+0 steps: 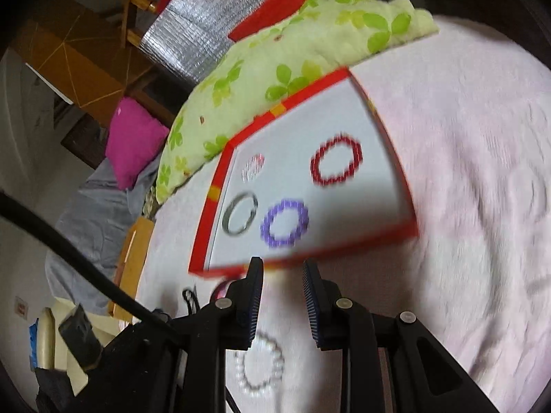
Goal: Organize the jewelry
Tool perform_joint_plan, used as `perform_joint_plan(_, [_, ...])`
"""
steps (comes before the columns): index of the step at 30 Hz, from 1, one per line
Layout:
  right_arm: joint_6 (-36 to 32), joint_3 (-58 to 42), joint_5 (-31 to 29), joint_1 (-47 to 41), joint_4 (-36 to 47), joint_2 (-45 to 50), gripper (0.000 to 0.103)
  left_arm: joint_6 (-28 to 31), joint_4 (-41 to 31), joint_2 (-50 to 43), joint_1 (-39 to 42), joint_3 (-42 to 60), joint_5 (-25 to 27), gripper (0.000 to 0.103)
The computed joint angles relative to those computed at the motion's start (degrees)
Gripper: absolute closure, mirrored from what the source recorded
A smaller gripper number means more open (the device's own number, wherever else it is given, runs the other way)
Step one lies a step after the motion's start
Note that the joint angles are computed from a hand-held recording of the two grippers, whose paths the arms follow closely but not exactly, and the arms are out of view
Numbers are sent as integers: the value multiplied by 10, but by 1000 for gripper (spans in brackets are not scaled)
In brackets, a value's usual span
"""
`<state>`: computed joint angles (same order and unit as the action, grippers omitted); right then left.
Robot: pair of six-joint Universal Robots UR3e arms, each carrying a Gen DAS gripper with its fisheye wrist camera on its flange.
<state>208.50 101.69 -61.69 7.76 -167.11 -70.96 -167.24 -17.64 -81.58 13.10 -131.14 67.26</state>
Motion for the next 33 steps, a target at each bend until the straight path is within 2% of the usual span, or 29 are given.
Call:
perform_joint_plan(4, [-19, 12, -13, 33, 30, -3, 76, -17, 46, 0, 10, -21, -1, 37])
perform_joint_plan(10, [-52, -12, -27, 71, 84, 18, 73, -18, 41, -5, 16, -21, -9, 37])
perform_joint_plan(14, [-72, -18, -42, 84, 88, 22, 73, -14, 45, -5, 10, -25, 0, 37])
perform_joint_plan(19, [-109, -36, -108, 120, 93, 30, 72, -18, 51, -19, -5, -17, 17, 37])
perform_joint_plan(20, [-118, -47, -122, 127, 99, 36, 75, -19, 52, -21, -8, -16, 20, 37])
perform_joint_plan(22, [-142, -67, -188, 157, 107, 45, 88, -17, 56, -22, -15, -16, 27, 37])
perform_joint_plan(24, [-154, -71, -224, 171, 101, 49, 92, -15, 58, -24, -21, -15, 32, 37])
perform_joint_plan(28, [-142, -47, -269, 170, 69, 34, 92, -15, 59, -30, -32, -11, 40, 37])
perform_joint_plan(33, [-79, -9, -267, 123, 62, 7, 92, -10, 62, -30, -41, -10, 24, 37])
